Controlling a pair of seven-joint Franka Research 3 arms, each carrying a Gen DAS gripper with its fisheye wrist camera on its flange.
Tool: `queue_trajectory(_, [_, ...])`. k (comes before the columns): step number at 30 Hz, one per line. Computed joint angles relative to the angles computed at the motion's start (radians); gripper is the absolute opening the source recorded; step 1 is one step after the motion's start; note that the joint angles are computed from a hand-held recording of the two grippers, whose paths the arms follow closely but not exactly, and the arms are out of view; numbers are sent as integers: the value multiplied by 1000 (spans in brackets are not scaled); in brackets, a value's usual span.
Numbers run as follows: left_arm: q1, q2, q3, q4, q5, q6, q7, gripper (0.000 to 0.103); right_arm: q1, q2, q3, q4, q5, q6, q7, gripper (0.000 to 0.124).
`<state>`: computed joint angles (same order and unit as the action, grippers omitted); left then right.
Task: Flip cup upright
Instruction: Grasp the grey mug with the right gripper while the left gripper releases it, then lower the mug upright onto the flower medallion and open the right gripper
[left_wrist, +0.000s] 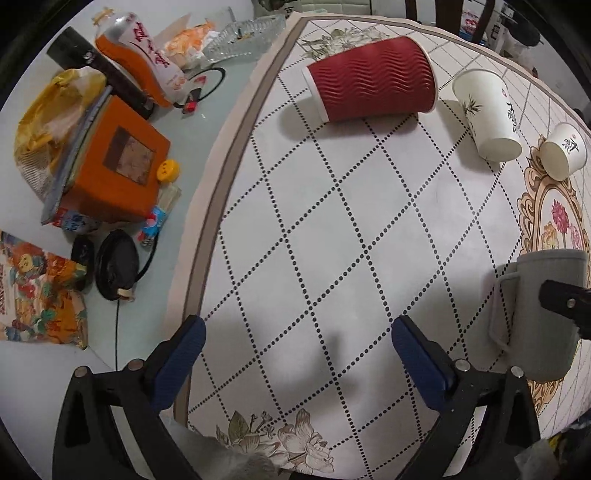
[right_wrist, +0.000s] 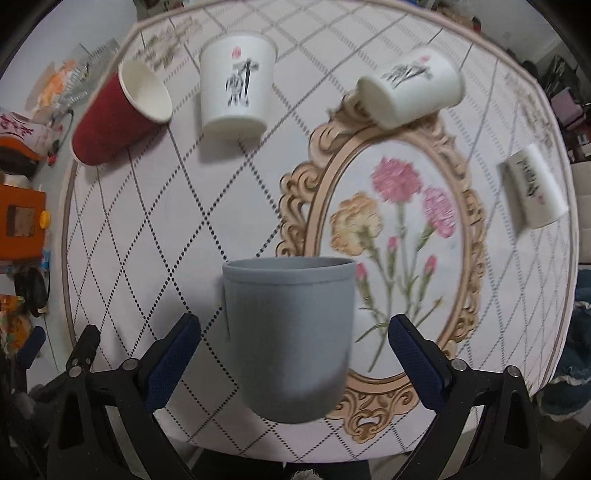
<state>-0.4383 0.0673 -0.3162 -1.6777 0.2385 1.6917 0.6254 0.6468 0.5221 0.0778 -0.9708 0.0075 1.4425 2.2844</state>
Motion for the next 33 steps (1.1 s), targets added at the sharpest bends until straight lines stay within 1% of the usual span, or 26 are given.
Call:
queue_trajectory(1, [1,1,0,-3,1,7,5,103,0,18,1,21,5,-17,2,99])
queue_trajectory(3, [2,4,1,-5,-2,16,12,103,-2,45,3,51,21,-47,6,88])
queue_trajectory(4, [3,5,2,-7,-6,23,16,103,0,66,1,77,21,-77,6,85])
queue_trajectory(5, [4,7,2,-8,-8,28,20,103,4,72,-2,84,16,-87,5,84])
queue_trajectory(7, [5,11,3,-8,-10,33,26,103,1,52,-3,46,28,-63,8,84])
queue_trajectory(10, [7,17,4,-8,-20,43,34,103,1,56,-2,49,33,-58,9,84])
queue_trajectory(13, [0,29,2,9,9,23,32,103,-1,40,-1,18,36,-30,12,84])
queue_trajectory(16, [2,30,5,10,4,26,39,103,-11,-24,0,-87,47,43,33,84])
queue_trajectory(19, [2,28,6,14,9,21,42,103,-28,-140,3,-257,49,171,70,83])
queue_trajectory(21, [0,39,6,39,19,-4,41,103,-32,-210,7,-342,13,254,100,83])
queue_trajectory(24, [-1,61,7,78,15,-31,50,103,-41,-273,19,-415,-37,338,144,83])
queue_trajectory(29, [-12,105,9,142,24,-42,61,103,-42,-341,29,-520,-212,467,215,83])
queue_trajectory(31, [-19,124,10,161,34,-41,67,103,-39,-351,33,-543,-295,506,248,83])
queue_trajectory(33, [-23,138,12,172,37,-40,71,103,-37,-336,34,-532,-362,519,271,83])
